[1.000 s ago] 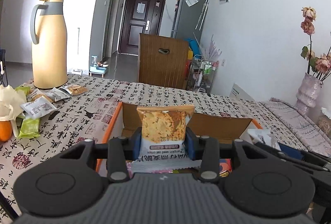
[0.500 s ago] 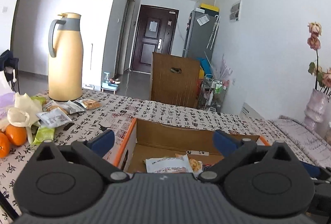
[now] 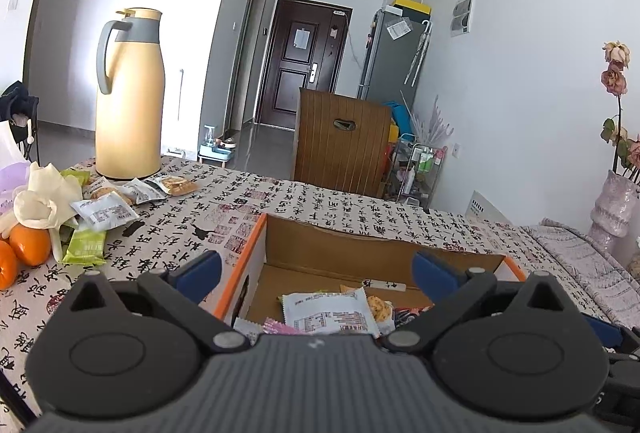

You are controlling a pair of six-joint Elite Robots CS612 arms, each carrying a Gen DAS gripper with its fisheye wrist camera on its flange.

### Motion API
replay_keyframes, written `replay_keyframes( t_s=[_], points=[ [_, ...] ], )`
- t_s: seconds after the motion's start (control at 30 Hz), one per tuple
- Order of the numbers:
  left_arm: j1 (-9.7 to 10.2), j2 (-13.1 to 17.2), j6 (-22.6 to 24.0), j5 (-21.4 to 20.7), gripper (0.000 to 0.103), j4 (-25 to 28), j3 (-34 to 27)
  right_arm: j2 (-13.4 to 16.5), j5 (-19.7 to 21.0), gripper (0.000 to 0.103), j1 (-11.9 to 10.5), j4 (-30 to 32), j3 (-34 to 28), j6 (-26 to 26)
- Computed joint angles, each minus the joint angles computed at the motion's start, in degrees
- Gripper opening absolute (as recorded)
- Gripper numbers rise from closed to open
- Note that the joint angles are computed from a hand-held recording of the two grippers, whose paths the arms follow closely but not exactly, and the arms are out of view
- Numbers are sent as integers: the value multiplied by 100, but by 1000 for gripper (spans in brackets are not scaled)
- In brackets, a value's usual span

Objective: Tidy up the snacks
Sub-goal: 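Lower both packets into the cardboard box and open both grippers, then move both tools back over the snack pile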

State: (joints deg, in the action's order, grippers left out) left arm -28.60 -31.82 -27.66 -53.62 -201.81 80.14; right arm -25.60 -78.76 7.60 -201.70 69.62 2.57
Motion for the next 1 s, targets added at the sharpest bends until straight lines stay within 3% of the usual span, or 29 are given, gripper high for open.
replay_keyframes(
  t_s=[0.4, 0.67, 1.0],
  points=[
    [-61, -165, -54, -53, 103, 70, 95, -82, 15, 103, -29, -85, 61, 76],
    [-169, -374, 103, 68, 103, -215, 404, -323, 34, 103, -56, -359, 474, -86],
    [-273, -604, -123, 172, 103, -231, 976, -618, 24, 103, -108, -514, 1117, -283]
  ],
)
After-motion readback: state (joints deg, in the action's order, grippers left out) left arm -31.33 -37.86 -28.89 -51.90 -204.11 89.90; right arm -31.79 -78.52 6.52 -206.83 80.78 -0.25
